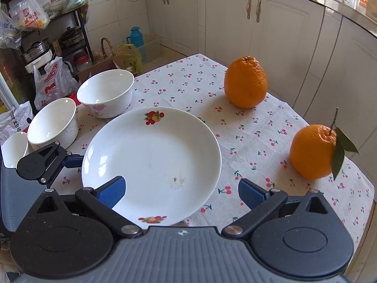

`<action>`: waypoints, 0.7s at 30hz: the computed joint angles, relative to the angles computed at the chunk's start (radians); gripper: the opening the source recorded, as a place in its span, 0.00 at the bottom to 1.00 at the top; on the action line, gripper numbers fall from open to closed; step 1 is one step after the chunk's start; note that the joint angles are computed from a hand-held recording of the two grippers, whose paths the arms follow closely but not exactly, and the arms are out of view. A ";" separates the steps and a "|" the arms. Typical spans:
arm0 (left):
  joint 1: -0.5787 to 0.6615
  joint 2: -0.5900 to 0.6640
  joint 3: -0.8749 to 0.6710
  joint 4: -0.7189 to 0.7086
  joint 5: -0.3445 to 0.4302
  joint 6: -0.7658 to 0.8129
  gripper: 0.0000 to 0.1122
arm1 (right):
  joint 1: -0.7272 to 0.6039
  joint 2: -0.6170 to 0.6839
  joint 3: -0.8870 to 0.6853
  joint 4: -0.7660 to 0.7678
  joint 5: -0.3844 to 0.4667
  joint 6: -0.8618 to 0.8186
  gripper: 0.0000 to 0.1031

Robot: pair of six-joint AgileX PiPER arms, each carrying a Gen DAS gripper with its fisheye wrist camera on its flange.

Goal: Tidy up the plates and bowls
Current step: 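Move the right gripper toward the next white plate, then close the right gripper on the rim of the flower-print white plate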

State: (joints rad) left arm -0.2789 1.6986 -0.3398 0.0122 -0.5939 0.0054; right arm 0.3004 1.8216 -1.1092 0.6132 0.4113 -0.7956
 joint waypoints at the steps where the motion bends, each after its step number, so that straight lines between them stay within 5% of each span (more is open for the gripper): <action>1: 0.000 0.000 0.000 0.003 0.001 -0.003 0.91 | -0.007 0.021 -0.028 0.018 0.022 -0.028 1.00; 10: 0.015 -0.011 -0.016 0.051 0.041 -0.052 0.91 | -0.032 0.270 -0.388 -0.037 0.241 -0.031 0.99; 21: 0.016 -0.011 -0.021 0.056 0.053 -0.053 0.91 | -0.080 0.528 -0.773 -0.009 0.513 -0.010 0.83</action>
